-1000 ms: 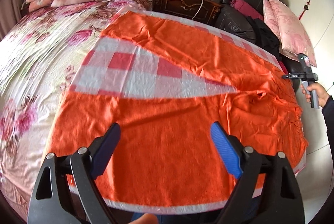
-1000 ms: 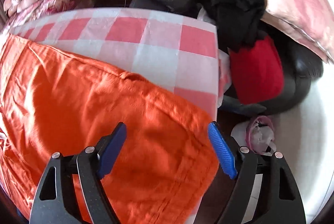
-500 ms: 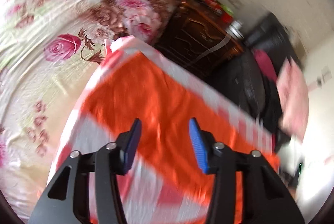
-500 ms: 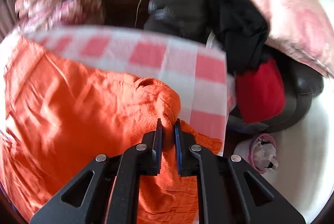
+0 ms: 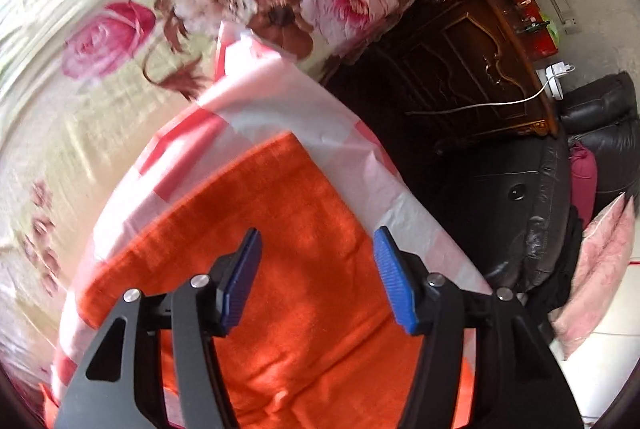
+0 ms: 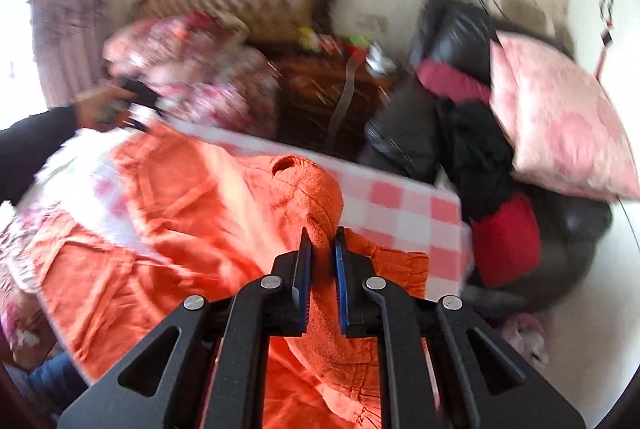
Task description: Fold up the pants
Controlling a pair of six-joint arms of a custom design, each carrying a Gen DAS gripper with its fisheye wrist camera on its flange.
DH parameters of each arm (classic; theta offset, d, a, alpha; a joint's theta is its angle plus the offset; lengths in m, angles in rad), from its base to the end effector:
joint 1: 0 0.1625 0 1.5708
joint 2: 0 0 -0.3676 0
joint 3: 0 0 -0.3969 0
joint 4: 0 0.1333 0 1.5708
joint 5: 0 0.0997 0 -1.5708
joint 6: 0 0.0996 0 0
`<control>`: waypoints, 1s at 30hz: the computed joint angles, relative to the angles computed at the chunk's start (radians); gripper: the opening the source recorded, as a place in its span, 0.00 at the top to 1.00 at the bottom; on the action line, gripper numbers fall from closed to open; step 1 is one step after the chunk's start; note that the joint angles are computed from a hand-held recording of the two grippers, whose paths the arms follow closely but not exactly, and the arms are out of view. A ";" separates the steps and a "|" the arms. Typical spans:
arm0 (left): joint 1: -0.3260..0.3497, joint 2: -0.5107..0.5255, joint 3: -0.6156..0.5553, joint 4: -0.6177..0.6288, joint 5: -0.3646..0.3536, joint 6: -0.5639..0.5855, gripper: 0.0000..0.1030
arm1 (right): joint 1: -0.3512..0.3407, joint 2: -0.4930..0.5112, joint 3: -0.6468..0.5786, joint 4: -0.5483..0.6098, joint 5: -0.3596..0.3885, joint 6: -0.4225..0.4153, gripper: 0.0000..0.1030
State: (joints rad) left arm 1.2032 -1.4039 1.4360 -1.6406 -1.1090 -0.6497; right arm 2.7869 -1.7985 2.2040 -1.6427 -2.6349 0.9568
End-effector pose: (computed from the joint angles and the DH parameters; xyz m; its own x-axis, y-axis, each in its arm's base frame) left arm -0.0357 -0.5871 0.4269 -0.8873 -0.3204 -0.3317 -0.2231 0.9277 -0.2994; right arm 0.3537 -0.0817 0.2857 -0.6666 -0.0512 0.7436 -0.5922 0.6423 -0.4866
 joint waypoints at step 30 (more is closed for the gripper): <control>-0.157 -0.628 0.130 0.053 -0.200 0.027 0.99 | 0.267 0.107 -0.170 0.597 -0.050 0.500 0.89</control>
